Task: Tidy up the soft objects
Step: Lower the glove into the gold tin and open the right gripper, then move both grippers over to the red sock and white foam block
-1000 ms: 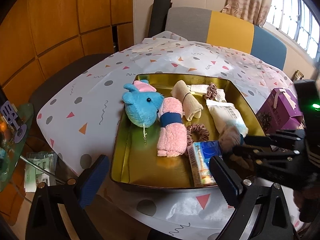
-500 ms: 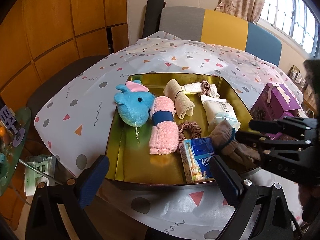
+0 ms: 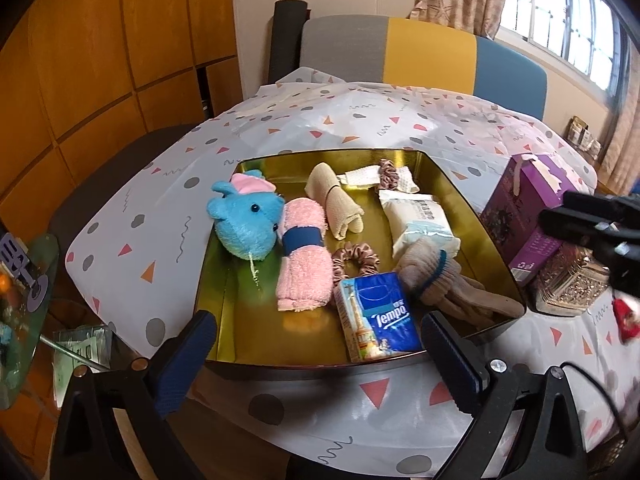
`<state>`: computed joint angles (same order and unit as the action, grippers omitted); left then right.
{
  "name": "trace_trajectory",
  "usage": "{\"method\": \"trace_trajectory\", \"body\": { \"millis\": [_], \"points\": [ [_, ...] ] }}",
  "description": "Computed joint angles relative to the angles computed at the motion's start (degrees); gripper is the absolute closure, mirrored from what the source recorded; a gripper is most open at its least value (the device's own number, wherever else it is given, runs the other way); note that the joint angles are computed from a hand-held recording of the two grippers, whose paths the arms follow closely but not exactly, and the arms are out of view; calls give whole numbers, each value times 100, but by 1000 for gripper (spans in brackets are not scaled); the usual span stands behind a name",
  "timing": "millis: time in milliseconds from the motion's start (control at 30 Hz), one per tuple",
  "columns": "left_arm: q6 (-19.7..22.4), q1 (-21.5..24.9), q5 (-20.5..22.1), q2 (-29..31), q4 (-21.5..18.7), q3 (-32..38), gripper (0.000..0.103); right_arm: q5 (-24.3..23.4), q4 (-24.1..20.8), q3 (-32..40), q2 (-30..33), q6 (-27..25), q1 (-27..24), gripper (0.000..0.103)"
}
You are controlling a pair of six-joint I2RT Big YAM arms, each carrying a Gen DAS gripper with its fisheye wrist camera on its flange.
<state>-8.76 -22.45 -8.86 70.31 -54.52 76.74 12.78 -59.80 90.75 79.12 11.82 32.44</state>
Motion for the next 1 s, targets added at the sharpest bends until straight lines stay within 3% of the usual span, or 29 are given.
{"method": "trace_trajectory", "body": {
  "millis": [233, 433, 733, 1000],
  "points": [
    [84, -174, -29, 13, -3, 55, 0, 266, 81, -410, -651, 260, -353, 41],
    [204, -390, 15, 38, -9, 147, 0, 556, -21, -828, -1286, 497, -976, 41],
    [516, -867, 95, 119, 132, 390, 0, 802, -349, -1362, -2124, 1065, -2429, 40],
    [964, -1418, 286, 320, 212, 874, 0, 481, -308, -1985, -2726, 1747, -4149, 40]
  ]
}}
